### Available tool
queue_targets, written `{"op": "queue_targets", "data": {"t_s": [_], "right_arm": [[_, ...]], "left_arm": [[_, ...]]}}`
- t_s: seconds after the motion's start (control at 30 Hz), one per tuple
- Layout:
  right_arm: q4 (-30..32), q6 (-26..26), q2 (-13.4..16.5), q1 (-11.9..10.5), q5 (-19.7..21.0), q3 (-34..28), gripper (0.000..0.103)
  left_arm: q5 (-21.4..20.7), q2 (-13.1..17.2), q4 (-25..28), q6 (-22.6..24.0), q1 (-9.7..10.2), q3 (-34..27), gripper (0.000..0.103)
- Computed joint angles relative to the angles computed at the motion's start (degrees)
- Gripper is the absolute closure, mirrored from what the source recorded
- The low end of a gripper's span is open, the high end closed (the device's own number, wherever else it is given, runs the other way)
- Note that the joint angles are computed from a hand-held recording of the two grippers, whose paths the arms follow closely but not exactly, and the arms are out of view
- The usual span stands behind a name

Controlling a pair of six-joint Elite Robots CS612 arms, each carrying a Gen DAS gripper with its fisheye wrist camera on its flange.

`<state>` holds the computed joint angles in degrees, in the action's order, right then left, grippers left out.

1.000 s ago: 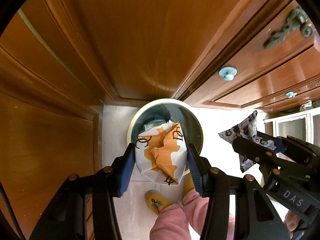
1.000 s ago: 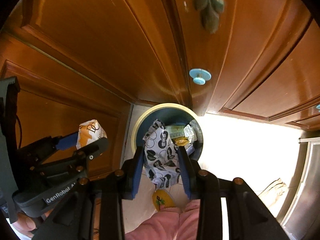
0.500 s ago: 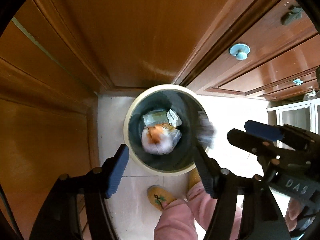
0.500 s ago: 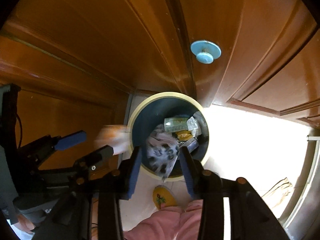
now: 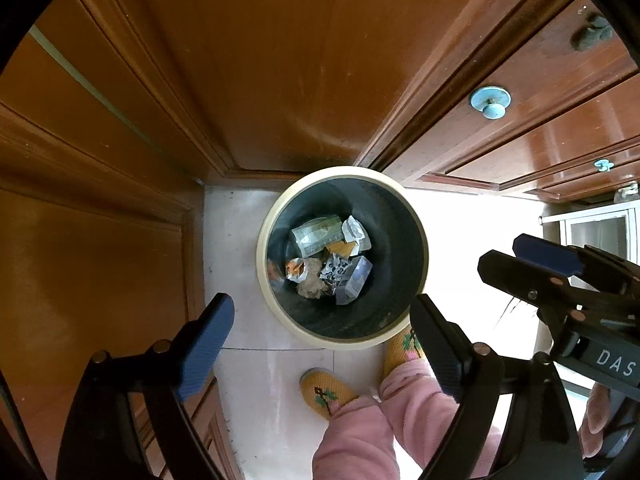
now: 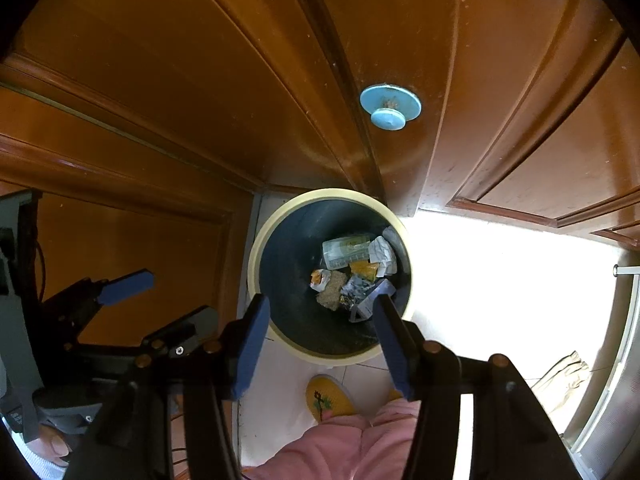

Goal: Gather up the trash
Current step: 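Raise both tools back up toward the trash on the counter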

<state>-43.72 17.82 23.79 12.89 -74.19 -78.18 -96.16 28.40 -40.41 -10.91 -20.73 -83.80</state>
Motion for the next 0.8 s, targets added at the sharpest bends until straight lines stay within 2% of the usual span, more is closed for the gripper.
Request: {"op": "queue_targets", "data": {"t_s": [0.23,0.43,0.8], "right_arm": [[0.91,0.95,-0.82,-0.1,-0.33,-0.22,0.049],[1.73,2.17,-2.96,-0.23,-0.91,0.25,0.049],[3.28,0.67,-9.92,-0.06,-2.76,3.75,0.049]], "left_arm": [[0.61,-1.31,1.0,-0.04,0.18,0.45,0.015],[1.28,-3.79,3.25,0.23,0.16,1.08,0.015],[2.33,-11.64,4.24,0.43,0.21,3.76,0.015]]}}
